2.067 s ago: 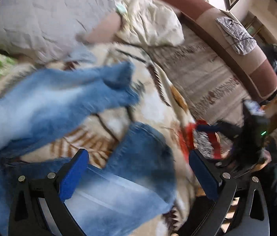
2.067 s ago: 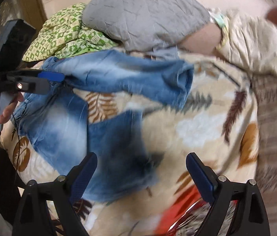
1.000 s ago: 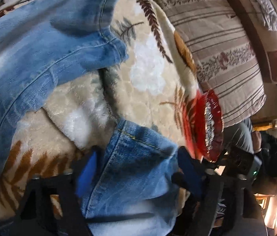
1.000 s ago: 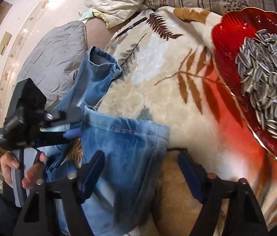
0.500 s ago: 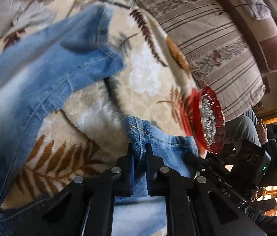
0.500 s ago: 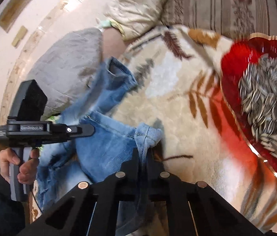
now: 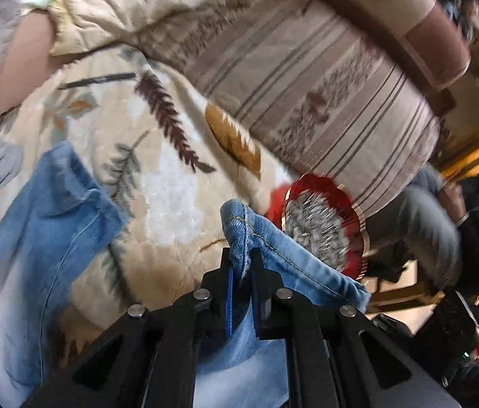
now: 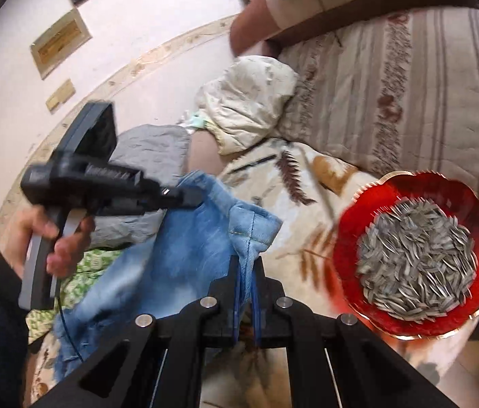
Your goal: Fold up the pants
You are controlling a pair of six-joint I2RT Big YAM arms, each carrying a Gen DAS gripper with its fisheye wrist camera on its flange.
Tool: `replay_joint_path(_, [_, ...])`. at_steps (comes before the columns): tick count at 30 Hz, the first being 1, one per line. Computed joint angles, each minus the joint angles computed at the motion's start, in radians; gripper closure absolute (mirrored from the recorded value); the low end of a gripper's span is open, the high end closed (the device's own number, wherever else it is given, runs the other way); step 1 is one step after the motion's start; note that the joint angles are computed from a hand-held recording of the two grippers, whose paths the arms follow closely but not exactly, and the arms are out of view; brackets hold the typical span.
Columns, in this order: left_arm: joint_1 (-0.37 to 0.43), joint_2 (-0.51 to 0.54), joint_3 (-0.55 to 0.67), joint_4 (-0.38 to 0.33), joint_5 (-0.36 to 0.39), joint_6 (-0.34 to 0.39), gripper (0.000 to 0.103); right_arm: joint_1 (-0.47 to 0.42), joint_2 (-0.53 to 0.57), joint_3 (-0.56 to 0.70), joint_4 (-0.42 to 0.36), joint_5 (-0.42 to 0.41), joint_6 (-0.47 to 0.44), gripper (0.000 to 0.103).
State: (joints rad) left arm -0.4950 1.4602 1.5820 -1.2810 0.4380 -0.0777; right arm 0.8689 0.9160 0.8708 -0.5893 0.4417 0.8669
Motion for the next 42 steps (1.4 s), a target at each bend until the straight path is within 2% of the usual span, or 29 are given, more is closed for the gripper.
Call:
replay_joint_path(3, [-0.031, 0.047, -0.003, -0.007, -0.040, 0.002, 0.094, -0.036, -0.003, -0.014, -0.046, -0.056, 0.037, 0.098])
replay_joint_path(5, [-0.030, 0.051, -0.021, 0.005, -0.038, -0.001, 0.093, -0.042, -0.006, -0.011, -0.096, -0.056, 0.061, 0.092])
replay_joint_path(6, [-0.031, 0.047, -0.027, 0.016, -0.038, -0.007, 0.083, -0.037, -0.003, -0.002, -0.126, -0.041, 0.067, 0.089])
replay_joint_path(7, [-0.027, 0.042, -0.031, 0.027, -0.044, -0.020, 0.071, -0.026, -0.001, 0.008, -0.151, -0.011, 0.065, 0.079])
replay_joint_path(8, [-0.020, 0.034, -0.034, 0.037, -0.042, -0.041, 0.034, -0.013, -0.003, 0.013, -0.161, 0.020, 0.062, 0.059])
replay_joint_path(9, [-0.012, 0.022, -0.041, 0.055, -0.042, -0.073, 0.005, 0.004, -0.010, 0.018, -0.169, 0.061, 0.056, 0.039])
replay_joint_path(10, [-0.006, 0.001, -0.053, 0.086, -0.047, -0.109, 0.002, 0.025, -0.026, 0.017, -0.169, 0.113, 0.062, 0.006])
replay_joint_path(11, [0.003, -0.028, -0.069, 0.124, -0.051, -0.136, 0.002, 0.051, -0.050, 0.013, -0.152, 0.176, 0.053, 0.002])
replay_joint_path(13, [0.016, -0.080, -0.092, 0.152, -0.071, -0.171, 0.002, 0.071, -0.057, 0.032, -0.144, 0.217, -0.002, 0.002])
replay_joint_path(19, [0.081, -0.276, -0.206, 0.178, -0.120, -0.275, 0.002, 0.098, -0.076, 0.087, -0.121, 0.195, -0.132, 0.002])
replay_joint_path(24, [0.142, -0.469, -0.317, 0.098, -0.259, -0.315, 0.002, 0.068, -0.019, 0.170, -0.121, 0.057, -0.307, 0.002])
replay_joint_path(27, [0.200, -0.571, -0.359, 0.044, -0.289, -0.312, 0.002, 0.028, 0.048, 0.240, -0.130, -0.075, -0.447, 0.002])
replay_joint_path(29, [0.247, -0.627, -0.381, 0.019, -0.302, -0.274, 0.002, -0.004, 0.097, 0.286, -0.145, -0.164, -0.515, 0.002])
replay_joint_path(32, [0.308, -0.677, -0.407, 0.009, -0.320, -0.175, 0.002, -0.080, 0.210, 0.404, -0.200, -0.370, -0.620, 0.002])
replay_joint_path(34, [0.334, -0.691, -0.419, 0.021, -0.352, -0.097, 0.002, -0.110, 0.273, 0.470, -0.235, -0.450, -0.641, 0.003])
replay_joint_path(37, [0.371, -0.668, -0.435, 0.065, -0.397, -0.004, 0.002, -0.144, 0.391, 0.601, -0.310, -0.510, -0.657, 0.003])
replay_joint_path(40, [0.405, -0.616, -0.442, 0.101, -0.398, 0.046, 0.002, -0.172, 0.503, 0.716, -0.370, -0.558, -0.642, 0.003])
replay_joint_path(42, [0.411, -0.564, -0.443, 0.126, -0.415, 0.088, 0.002, -0.200, 0.578, 0.788, -0.411, -0.617, -0.631, 0.003])
